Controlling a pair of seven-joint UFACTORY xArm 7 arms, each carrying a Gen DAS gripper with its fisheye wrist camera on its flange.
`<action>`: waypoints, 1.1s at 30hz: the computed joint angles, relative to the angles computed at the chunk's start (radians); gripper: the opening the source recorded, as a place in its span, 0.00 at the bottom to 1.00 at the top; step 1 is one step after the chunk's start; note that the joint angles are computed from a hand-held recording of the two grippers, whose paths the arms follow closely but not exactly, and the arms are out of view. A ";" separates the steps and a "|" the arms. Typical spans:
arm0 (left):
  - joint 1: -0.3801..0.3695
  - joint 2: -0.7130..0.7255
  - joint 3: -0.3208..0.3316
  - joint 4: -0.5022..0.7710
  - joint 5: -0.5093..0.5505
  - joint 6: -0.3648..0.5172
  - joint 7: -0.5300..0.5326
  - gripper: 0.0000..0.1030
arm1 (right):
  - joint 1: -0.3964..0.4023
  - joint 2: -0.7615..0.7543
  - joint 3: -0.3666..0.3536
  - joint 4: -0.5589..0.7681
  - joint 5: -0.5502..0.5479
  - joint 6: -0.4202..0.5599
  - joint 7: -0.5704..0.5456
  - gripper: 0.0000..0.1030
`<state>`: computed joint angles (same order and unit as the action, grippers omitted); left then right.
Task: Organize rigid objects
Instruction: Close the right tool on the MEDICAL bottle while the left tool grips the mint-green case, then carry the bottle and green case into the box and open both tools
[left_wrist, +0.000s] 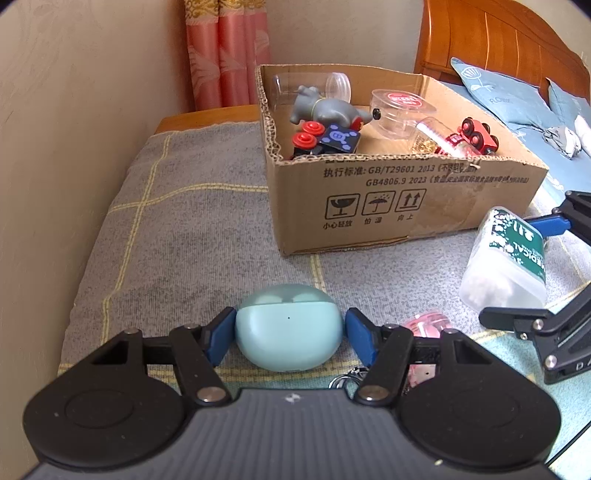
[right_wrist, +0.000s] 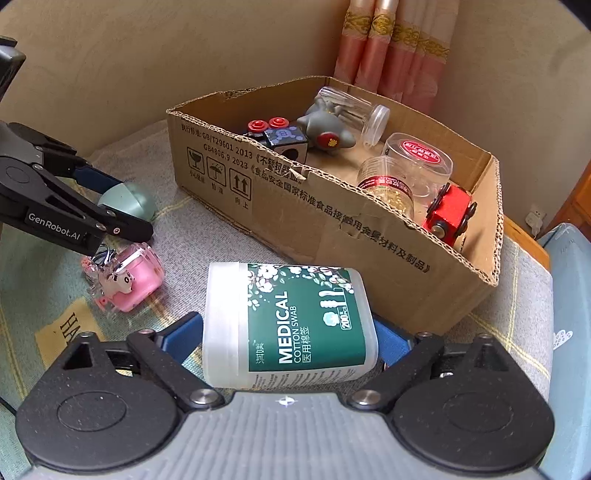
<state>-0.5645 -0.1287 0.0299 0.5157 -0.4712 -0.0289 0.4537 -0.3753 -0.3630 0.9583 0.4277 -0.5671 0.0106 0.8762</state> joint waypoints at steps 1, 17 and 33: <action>0.004 0.002 -0.003 0.002 0.006 0.000 -0.001 0.62 | 0.000 0.004 -0.002 0.003 0.001 0.006 0.000 0.88; 0.071 -0.045 -0.053 -0.002 0.059 0.054 0.009 0.59 | 0.237 0.002 -0.231 -0.004 -0.061 0.096 0.000 0.85; 0.020 -0.257 -0.005 -0.048 0.177 0.133 -0.035 0.59 | 0.564 -0.217 -0.489 -0.103 0.061 0.201 -0.089 0.85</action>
<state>-0.5448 -0.3853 0.0247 0.4679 -0.2947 0.1037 0.4190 0.1883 -0.5798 0.4689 0.3249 -0.5056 0.2113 0.7877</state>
